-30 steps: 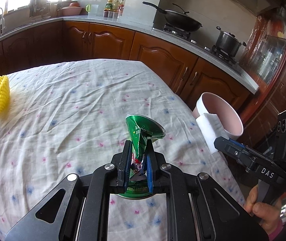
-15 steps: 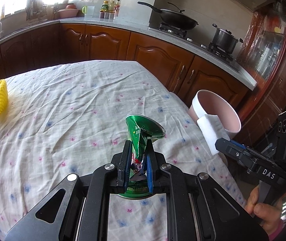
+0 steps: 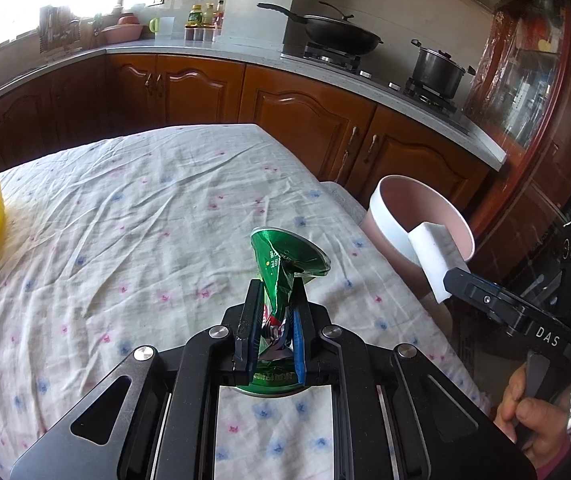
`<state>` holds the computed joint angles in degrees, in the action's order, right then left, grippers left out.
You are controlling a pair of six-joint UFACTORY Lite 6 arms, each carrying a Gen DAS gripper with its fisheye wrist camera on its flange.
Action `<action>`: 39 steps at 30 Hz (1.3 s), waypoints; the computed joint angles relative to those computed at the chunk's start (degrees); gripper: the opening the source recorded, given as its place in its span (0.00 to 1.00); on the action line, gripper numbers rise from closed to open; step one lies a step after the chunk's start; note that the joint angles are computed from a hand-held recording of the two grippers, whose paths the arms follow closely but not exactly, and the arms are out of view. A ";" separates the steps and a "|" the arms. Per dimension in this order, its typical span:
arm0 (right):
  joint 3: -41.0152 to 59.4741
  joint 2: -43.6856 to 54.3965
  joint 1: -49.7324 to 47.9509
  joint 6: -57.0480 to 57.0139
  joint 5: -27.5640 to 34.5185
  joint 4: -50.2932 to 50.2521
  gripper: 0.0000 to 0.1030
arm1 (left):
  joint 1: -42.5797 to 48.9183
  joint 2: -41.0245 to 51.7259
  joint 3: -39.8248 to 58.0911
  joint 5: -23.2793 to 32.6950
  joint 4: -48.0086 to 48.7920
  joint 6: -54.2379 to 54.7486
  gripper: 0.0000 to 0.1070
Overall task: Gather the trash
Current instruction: 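Carry the green can and white sponge together over the pink bin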
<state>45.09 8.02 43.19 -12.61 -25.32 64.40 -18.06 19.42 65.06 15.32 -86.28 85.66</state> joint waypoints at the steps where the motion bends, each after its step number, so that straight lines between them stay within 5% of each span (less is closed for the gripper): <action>1: -0.75 -0.77 -0.12 0.05 -0.13 0.12 0.53 | -0.46 0.26 0.39 -0.13 0.51 -0.63 0.11; 18: -11.71 -11.81 -3.70 0.50 -1.54 1.97 0.54 | -8.44 6.60 10.94 -0.88 16.84 -19.78 0.11; 39: -16.65 -19.30 -13.14 -6.67 1.77 5.08 0.54 | -15.81 21.12 35.07 4.49 40.67 -46.11 0.11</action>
